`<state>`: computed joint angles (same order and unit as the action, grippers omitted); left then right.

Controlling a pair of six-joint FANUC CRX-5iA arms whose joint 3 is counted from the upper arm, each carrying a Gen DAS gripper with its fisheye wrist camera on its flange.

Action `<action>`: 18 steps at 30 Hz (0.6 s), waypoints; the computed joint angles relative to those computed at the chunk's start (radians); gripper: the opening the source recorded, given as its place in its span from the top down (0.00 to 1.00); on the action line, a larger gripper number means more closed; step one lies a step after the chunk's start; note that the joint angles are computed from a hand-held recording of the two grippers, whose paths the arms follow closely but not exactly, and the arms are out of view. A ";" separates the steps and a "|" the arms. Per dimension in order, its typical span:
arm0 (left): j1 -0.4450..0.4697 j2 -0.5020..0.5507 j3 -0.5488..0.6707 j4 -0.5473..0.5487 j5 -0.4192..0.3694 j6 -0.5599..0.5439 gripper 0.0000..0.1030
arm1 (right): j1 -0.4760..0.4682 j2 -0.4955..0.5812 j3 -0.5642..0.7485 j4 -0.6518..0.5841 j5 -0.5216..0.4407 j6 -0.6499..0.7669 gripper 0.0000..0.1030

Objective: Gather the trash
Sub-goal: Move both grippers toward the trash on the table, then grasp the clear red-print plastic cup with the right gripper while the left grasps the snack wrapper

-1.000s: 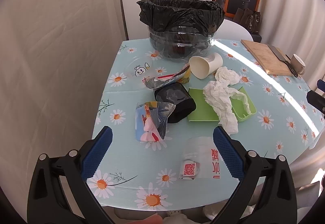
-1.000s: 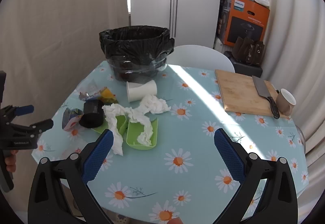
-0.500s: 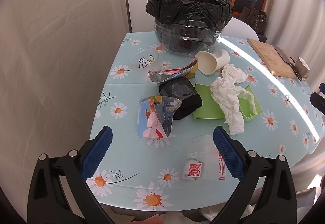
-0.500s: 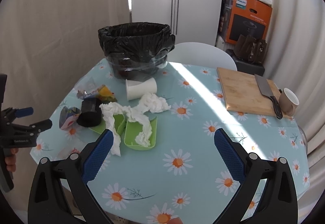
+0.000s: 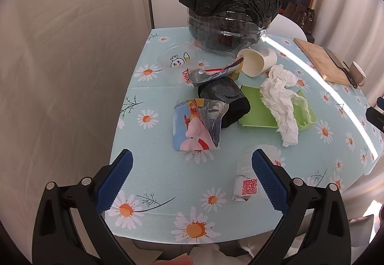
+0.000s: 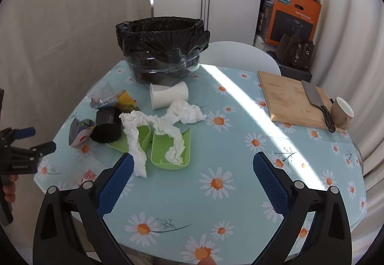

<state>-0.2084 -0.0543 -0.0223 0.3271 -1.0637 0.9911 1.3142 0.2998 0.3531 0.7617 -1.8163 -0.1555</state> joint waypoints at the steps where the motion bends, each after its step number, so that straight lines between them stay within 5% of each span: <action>1: 0.003 0.002 0.000 0.003 -0.003 -0.010 0.06 | 0.000 0.006 0.009 -0.005 -0.005 -0.004 0.08; 13: 0.037 0.061 0.007 0.070 -0.028 -0.170 0.06 | -0.011 0.124 0.168 -0.062 -0.080 -0.017 0.08; 18: 0.054 0.096 0.017 0.086 -0.046 -0.230 0.06 | -0.031 0.129 0.176 -0.103 -0.001 -0.030 0.08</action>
<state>-0.1539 0.0415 -0.0052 0.4135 -1.1098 0.7612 1.2828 0.4284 0.5287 0.6586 -1.8169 -0.1851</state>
